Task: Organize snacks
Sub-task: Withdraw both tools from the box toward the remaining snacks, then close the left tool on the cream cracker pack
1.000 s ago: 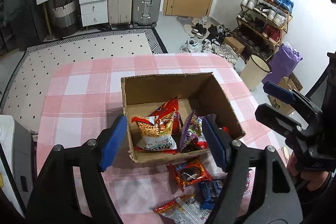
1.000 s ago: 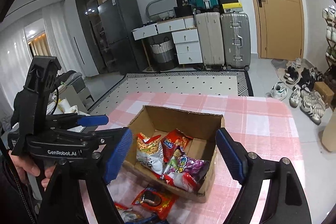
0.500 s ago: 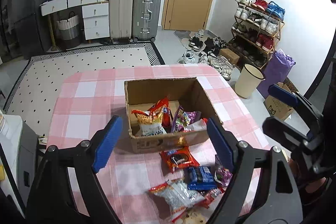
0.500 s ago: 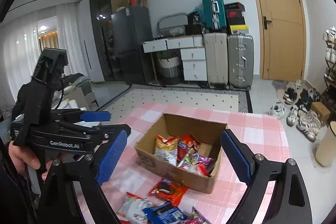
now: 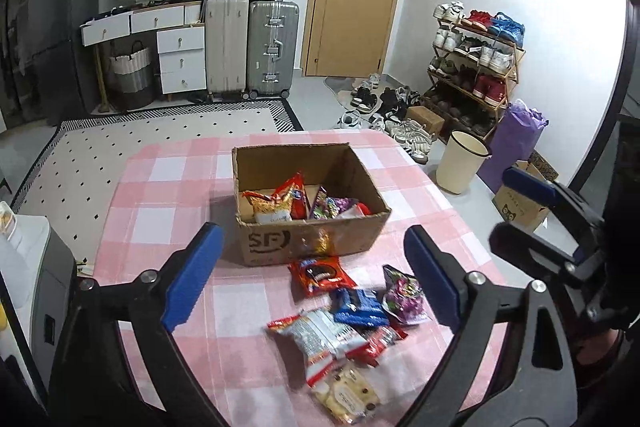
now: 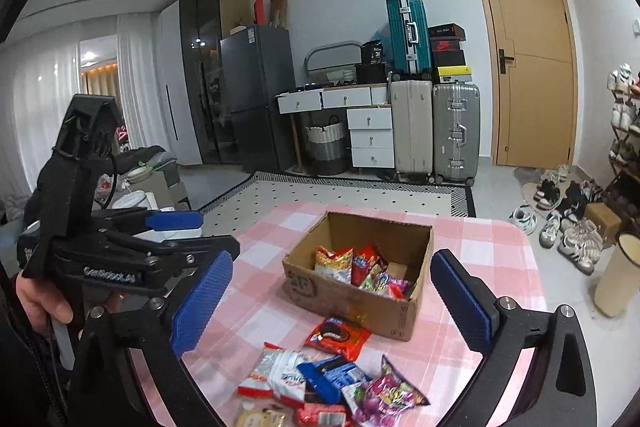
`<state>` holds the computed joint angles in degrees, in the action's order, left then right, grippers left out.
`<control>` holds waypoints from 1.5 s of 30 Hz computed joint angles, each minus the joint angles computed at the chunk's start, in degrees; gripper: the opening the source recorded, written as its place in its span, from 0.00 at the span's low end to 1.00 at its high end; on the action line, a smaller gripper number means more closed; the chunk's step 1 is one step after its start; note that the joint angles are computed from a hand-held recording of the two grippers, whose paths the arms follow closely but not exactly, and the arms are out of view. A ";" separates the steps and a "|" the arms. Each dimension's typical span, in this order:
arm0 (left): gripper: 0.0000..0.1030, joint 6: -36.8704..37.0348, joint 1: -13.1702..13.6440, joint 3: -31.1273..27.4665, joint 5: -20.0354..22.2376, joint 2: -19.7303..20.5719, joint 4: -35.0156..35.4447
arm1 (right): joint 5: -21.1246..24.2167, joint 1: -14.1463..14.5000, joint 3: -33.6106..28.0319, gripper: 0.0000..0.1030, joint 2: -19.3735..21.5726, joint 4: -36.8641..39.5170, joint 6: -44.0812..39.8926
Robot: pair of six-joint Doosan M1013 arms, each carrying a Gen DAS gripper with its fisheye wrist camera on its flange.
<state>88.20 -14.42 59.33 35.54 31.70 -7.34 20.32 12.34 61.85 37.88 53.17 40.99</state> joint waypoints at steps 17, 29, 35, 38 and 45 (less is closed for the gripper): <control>0.99 -4.88 -2.16 15.08 -6.38 -8.05 2.37 | -4.34 -0.30 12.81 0.99 -6.84 13.73 -10.90; 0.99 -11.65 -4.27 19.10 -1.31 -5.67 7.55 | -6.07 -0.23 19.73 0.99 -9.48 17.34 -13.13; 0.99 -18.78 -5.64 16.89 4.07 -2.54 13.36 | -5.57 -0.65 21.64 0.99 -9.55 20.17 -14.57; 0.99 -19.20 -6.17 15.73 5.93 -1.30 13.99 | -4.93 -0.97 21.82 0.99 -9.18 20.90 -14.51; 0.99 -22.41 -7.21 12.17 10.45 2.13 17.16 | -3.84 -1.64 22.22 0.99 -8.45 23.33 -15.64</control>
